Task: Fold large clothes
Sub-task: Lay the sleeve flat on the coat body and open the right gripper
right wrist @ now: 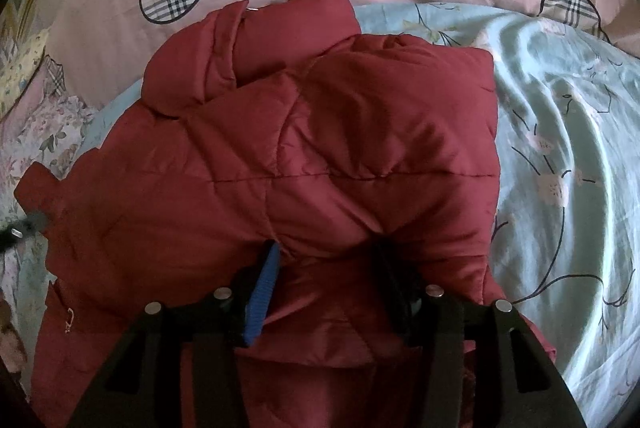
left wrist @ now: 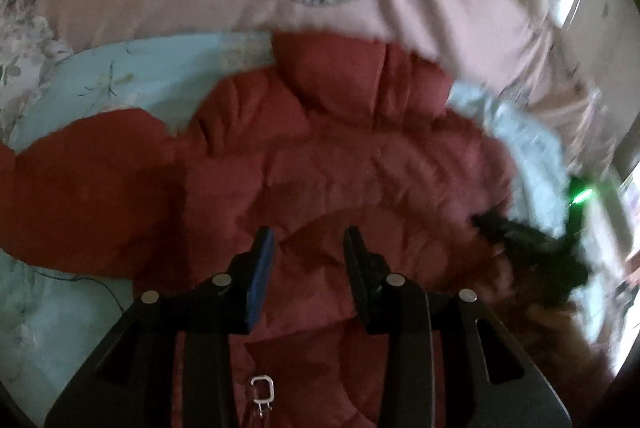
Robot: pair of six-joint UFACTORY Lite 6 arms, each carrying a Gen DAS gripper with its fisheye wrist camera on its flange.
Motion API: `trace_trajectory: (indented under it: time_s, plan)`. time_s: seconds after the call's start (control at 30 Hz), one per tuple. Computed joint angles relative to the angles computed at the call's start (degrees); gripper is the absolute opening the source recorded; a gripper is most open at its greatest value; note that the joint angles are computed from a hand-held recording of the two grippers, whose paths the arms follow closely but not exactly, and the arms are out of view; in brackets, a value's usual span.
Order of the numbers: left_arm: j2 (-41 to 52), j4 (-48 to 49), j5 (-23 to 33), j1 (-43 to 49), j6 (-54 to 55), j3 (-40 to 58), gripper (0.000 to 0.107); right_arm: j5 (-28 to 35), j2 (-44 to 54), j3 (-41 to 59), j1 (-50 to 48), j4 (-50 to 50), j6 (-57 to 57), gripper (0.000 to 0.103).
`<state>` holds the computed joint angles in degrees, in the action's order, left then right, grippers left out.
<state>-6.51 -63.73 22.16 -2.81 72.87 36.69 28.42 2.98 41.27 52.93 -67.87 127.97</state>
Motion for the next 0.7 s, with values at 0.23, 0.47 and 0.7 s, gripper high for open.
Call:
trace_trajectory:
  time_s: [0.23, 0.47, 0.7]
  plan:
    - [16.6, -7.8, -4.3, 0.0, 6.6, 5.2, 0.034, 6.1, 0.2, 5.9, 2.7, 10.0, -10.9, 0.054]
    - [15.0, 3.0, -6.6, -2.2, -6.6, 4.9, 0.034, 4.7, 9.7, 17.0, 3.7, 11.8, -15.8, 0.057]
    - [14.4, 9.1, -7.9, -4.5, -14.0, 4.7, 0.034, 0.7, 14.7, 16.6, 0.7, 9.7, -13.8, 0.057]
